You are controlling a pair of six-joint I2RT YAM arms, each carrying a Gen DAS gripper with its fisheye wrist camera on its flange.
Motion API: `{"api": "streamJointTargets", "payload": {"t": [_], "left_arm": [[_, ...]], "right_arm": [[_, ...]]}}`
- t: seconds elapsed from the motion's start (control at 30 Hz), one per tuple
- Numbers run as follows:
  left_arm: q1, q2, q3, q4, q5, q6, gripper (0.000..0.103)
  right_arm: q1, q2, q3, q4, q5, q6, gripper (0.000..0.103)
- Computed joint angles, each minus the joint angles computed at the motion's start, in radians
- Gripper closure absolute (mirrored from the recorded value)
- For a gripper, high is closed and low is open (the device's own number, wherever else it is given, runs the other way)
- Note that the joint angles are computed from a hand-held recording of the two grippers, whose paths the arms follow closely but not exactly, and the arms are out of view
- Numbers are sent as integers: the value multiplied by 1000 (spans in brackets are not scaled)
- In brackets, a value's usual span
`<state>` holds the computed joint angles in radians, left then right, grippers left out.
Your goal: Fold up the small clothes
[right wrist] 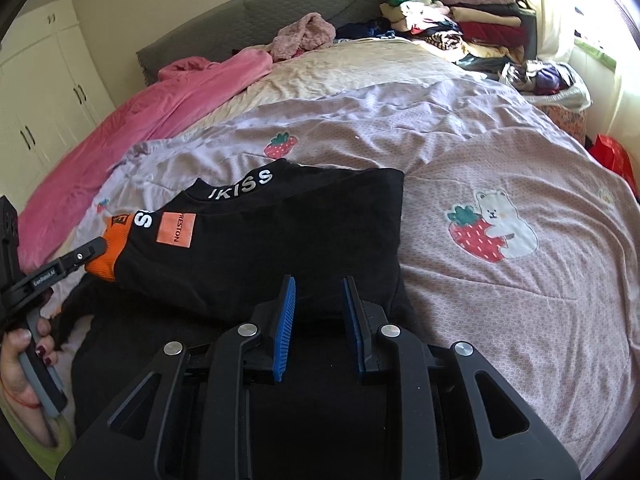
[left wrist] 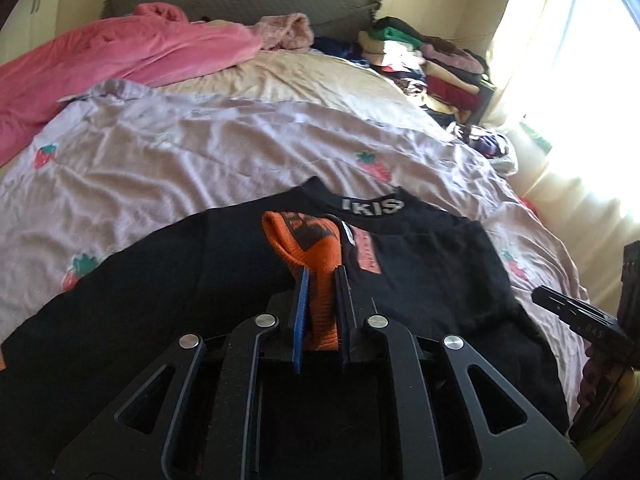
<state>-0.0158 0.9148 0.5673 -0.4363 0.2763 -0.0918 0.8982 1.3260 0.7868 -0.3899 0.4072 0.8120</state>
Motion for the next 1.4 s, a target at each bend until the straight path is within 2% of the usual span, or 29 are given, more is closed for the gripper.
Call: {"api": "streamJointTargets", "payload": {"t": [0.17, 0.3, 0.37, 0.47, 0.57, 0.67, 0.73, 0.8, 0.87, 0.93, 0.97, 1.07, 1.27, 1.3, 1.37, 1.4], "left_arm": [[111, -21, 16, -28, -7, 63, 96], [221, -30, 34, -48, 86, 79, 96], [188, -20, 31, -45, 119, 61, 96], [65, 5, 18, -15, 85, 20, 88], [-68, 42, -6, 24, -17, 4, 82], [-151, 171, -20, 54, -135, 17, 71], [-165, 241, -26, 73, -166, 24, 67], [-187, 248, -39, 95, -197, 32, 64], [-186, 243, -38, 88, -192, 39, 61], [-155, 238, -41, 86, -150, 48, 61], [-145, 231, -39, 79, -140, 50, 59], [-153, 186, -30, 48, -165, 35, 42], [-142, 142, -13, 12, -155, 37, 39], [-141, 132, -10, 4, -155, 38, 36], [-139, 101, -5, -12, -157, 30, 32], [-136, 86, -3, -21, -153, 29, 29]], "right_arm": [[5, 39, 26, 7, -2, -10, 74], [10, 70, 55, -3, 14, -27, 71], [1, 88, 71, -2, 8, -38, 71], [-6, 113, 94, 5, 1, -50, 67], [-18, 152, 113, 23, -16, -73, 60], [-36, 211, 138, 28, -50, -78, 60], [-48, 250, 151, 29, -64, -87, 60], [-72, 287, 153, 18, -78, -64, 56], [-108, 329, 152, 0, -112, -33, 53], [-138, 321, 93, 83, -157, -24, 53], [-137, 314, 90, 83, -156, -20, 53], [-111, 293, 111, 39, -125, -22, 48], [-72, 214, 91, 7, -82, 21, 46], [-65, 200, 91, -2, -78, 32, 42], [-51, 173, 87, -20, -54, 52, 20], [-39, 150, 86, -37, -27, 69, 17]]}}
